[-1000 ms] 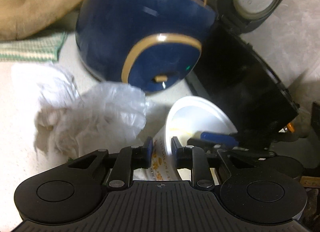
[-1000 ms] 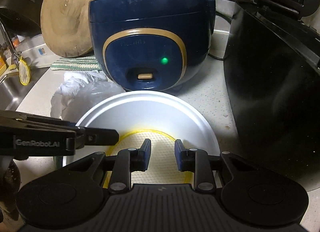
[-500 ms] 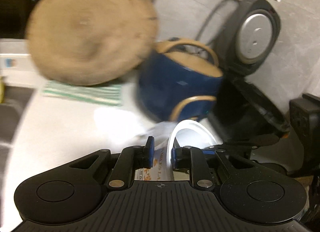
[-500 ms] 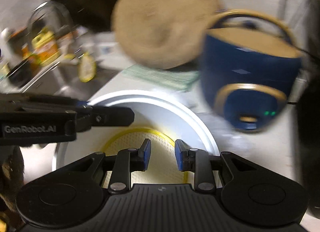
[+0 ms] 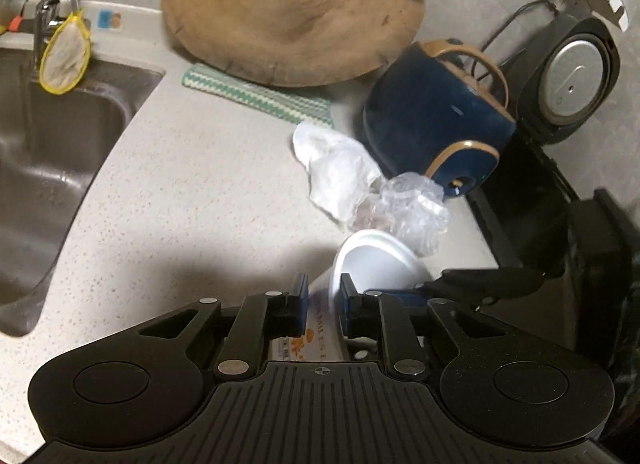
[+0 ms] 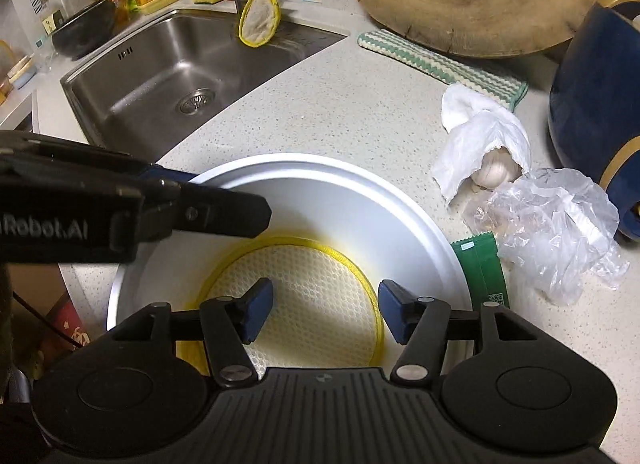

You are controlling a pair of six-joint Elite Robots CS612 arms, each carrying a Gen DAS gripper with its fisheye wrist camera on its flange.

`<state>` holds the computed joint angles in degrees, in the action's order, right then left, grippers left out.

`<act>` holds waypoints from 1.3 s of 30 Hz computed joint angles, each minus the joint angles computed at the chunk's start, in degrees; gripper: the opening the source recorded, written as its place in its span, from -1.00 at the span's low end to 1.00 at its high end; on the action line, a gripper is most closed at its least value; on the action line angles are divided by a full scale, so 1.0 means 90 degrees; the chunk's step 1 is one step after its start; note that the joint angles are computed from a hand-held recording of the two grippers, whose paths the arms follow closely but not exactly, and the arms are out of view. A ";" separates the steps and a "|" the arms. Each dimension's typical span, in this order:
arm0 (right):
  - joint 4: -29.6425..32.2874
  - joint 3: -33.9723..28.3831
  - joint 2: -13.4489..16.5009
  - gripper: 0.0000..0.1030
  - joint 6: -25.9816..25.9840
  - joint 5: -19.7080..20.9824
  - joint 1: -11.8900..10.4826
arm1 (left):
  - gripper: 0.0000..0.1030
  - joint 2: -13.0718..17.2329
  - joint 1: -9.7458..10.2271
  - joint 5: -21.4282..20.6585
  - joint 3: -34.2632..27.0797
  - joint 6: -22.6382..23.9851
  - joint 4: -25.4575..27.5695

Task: Collect trash
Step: 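Lift and tilt the white bowl with the left tool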

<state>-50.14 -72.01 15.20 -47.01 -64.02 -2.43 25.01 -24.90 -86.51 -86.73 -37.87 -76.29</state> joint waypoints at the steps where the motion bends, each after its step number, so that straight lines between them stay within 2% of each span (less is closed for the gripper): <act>1: -0.0020 -0.0026 0.0016 0.16 -0.0022 0.0037 -0.0008 | -0.65 -0.0011 -0.0005 -0.0001 -0.0010 -0.0014 -0.0050; 3: -0.0015 -0.0166 0.0090 0.17 -0.0210 0.0173 -0.0060 | -0.68 -0.0057 -0.0005 -0.0055 0.0037 0.0036 -0.0193; 7: 0.0202 -0.0428 0.0208 0.25 -0.0889 0.0646 -0.0209 | -0.72 -0.0197 -0.0090 0.0072 0.0193 0.0662 -0.0404; 10: 0.0320 -0.0610 0.0280 0.26 -0.1481 0.0682 -0.0208 | -0.73 -0.0251 -0.0074 -0.0177 0.0338 0.0709 -0.0509; 13: 0.0363 -0.0550 0.0192 0.28 -0.1773 0.0218 -0.0051 | -0.74 -0.0255 -0.0079 -0.0172 0.0384 0.0777 -0.0482; 16: 0.0862 -0.0017 -0.0201 0.42 -0.1946 -0.0231 0.0126 | -0.77 -0.0132 -0.0039 0.0150 0.0126 0.0475 -0.0595; 20: 0.1542 0.0862 -0.0745 0.43 -0.2233 -0.0843 0.0347 | -0.72 0.0154 0.0060 0.0486 -0.0495 -0.0065 -0.0587; 22: 0.1527 0.0987 -0.0803 0.43 -0.2363 -0.1385 0.0496 | -0.72 0.0315 0.0117 0.0519 -0.0784 -0.0356 -0.0549; 25: 0.1521 0.1089 -0.0867 0.46 -0.2528 -0.1845 0.0644 | -0.72 0.0561 0.0172 0.0435 -0.1130 -0.0713 -0.0645; 26: 0.1494 0.1091 -0.0867 0.55 -0.2550 -0.1956 0.0682 | -0.72 0.0620 0.0181 0.0417 -0.1211 -0.0809 -0.0660; 27: 0.1456 0.1065 -0.0855 0.68 -0.2600 -0.2022 0.0711 | -0.72 0.0682 0.0191 0.0370 -0.1286 -0.0916 -0.0686; 28: 0.1396 0.1138 -0.0875 0.72 -0.2642 -0.2048 0.0725 | -0.72 0.0715 0.0211 0.0287 -0.1328 -0.0981 -0.0713; 31: 0.1425 0.1209 -0.0907 0.74 -0.2472 -0.2030 0.0739 | -0.72 0.0785 0.0248 0.0019 -0.1396 -0.1074 -0.0816; 33: 0.1413 0.1219 -0.0922 0.63 -0.2342 -0.2095 0.0755 | -0.72 0.0799 0.0255 -0.0124 -0.1416 -0.1019 -0.0883; 34: 0.1371 0.1194 -0.0923 0.50 -0.2278 -0.2218 0.0767 | -0.72 0.0808 0.0255 -0.0181 -0.1435 -0.0947 -0.0907; 35: 0.1236 0.1185 -0.0906 0.16 -0.2307 -0.2280 0.0755 | -0.72 0.0815 0.0251 -0.0218 -0.1444 -0.0883 -0.0913; 36: 0.1172 0.1119 -0.0914 0.11 -0.2345 -0.2115 0.0694 | -0.72 0.0828 0.0246 -0.0198 -0.1466 -0.0886 -0.0863; 37: 0.1169 0.1143 -0.0982 0.11 -0.2217 -0.1752 0.0586 | -0.72 0.0839 0.0235 -0.0116 -0.1481 -0.0996 -0.0746; 39: 0.1152 0.1284 -0.1118 0.10 -0.1718 -0.1140 0.0397 | -0.72 0.0857 0.0217 0.0032 -0.1477 -0.1280 -0.0495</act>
